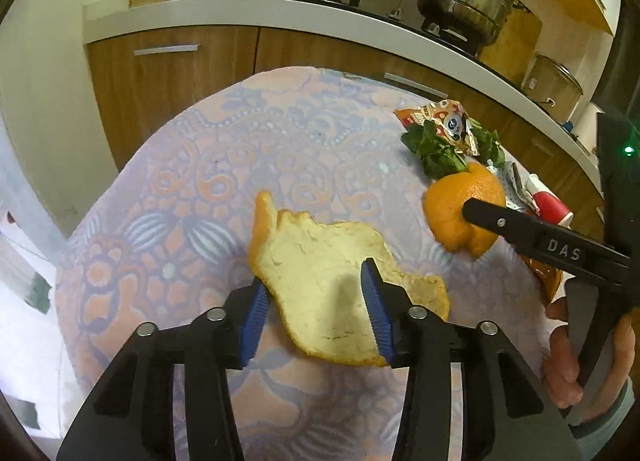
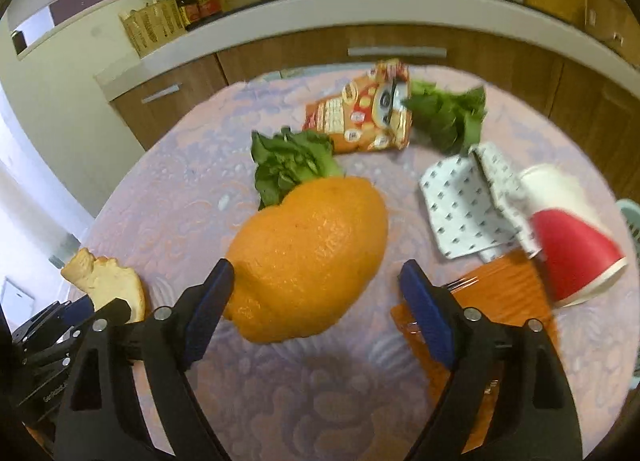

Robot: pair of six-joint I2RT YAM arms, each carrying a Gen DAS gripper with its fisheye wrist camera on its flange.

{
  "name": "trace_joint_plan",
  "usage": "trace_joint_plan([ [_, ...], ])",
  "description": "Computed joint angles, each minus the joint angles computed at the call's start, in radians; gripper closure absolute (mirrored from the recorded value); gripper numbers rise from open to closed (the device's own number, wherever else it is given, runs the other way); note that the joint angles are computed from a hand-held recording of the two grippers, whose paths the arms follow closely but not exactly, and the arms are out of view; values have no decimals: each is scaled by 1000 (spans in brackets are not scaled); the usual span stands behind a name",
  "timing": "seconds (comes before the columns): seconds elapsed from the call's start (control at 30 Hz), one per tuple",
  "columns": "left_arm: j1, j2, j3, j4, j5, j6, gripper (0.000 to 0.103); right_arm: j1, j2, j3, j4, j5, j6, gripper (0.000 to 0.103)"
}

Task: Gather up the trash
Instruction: 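Grasp the bread crust and orange peel piece with the left tool, then grasp the large orange peel with the right tool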

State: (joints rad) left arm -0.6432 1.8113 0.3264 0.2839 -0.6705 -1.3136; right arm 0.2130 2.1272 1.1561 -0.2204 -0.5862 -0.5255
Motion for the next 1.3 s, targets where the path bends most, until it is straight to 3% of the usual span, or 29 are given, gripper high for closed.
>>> trace_joint_plan([
  [0.17,-16,10,29,-79,-20,-55,81,28,-2,-14,17,33,-23,16],
  [0.3,-26,13,47,-120,-30,-75,83,53,-30,-68,85,70,-38,18],
  [0.4,-40,18,64,-154,-45,-96,88,47,-51,-100,105,50,-68,32],
  [0.47,-56,13,68,-176,-61,-116,91,38,-69,-124,118,29,-89,53],
  [0.53,-64,1,61,-178,-69,-126,94,33,-83,-144,122,17,-114,67],
  [0.63,-83,-35,47,-186,-83,-146,98,15,-120,-193,169,-14,-127,78],
  [0.97,-156,-167,84,-389,-159,-201,99,-111,-169,-171,40,-153,-209,82],
  [1.03,-168,-188,68,-379,-164,-213,99,-128,-175,-167,16,-167,-223,83],
  [1.07,-175,-200,60,-377,-167,-222,99,-139,-173,-158,-9,-178,-237,91],
  [1.13,-194,-223,63,-429,-176,-256,99,-154,-181,-155,-36,-188,-259,94],
  [1.3,-231,-291,63,-544,-205,-322,99,-187,-172,-126,-122,-188,-340,94],
])
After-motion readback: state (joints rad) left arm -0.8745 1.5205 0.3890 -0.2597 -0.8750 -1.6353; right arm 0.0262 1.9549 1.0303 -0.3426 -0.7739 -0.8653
